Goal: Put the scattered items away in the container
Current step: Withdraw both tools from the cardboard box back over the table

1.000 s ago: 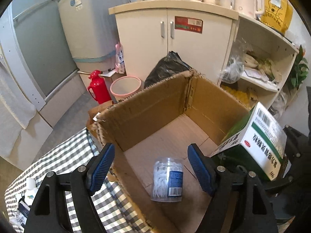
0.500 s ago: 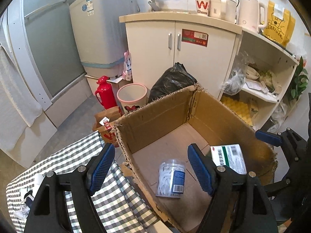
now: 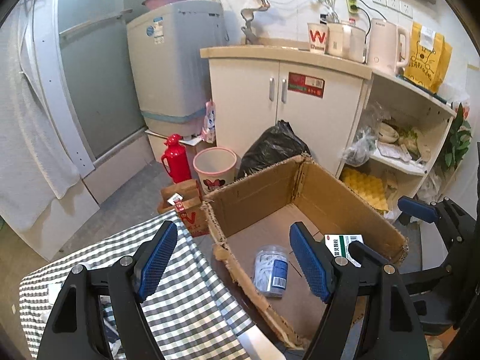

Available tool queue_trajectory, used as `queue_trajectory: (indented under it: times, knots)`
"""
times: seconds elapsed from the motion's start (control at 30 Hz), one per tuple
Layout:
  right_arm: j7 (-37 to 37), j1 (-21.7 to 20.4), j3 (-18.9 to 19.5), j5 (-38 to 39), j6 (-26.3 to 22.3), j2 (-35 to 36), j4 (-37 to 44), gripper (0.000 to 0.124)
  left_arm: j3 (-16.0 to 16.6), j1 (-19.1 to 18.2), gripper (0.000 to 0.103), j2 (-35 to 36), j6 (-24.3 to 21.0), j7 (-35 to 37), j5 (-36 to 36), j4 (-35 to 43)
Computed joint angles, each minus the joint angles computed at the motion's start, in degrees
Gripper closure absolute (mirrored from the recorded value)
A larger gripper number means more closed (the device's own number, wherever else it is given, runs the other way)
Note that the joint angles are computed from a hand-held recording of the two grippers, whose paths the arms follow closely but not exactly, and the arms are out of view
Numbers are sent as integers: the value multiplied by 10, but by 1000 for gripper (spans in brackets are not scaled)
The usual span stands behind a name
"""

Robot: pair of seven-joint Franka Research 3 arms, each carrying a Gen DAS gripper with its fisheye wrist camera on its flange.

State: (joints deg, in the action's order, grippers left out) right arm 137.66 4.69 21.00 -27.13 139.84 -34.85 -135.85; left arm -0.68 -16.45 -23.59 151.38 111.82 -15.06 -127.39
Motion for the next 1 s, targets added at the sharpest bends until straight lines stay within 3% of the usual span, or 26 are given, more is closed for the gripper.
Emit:
queue_trajectory:
  times: [0.53, 1.0]
  knots:
    - [41, 14, 46, -28, -25, -4, 49, 30, 48, 6, 23, -98, 1, 2, 2, -48]
    - [87, 23, 76, -63, 3, 22, 94, 26, 95, 31, 19, -151, -6, -3, 9, -60]
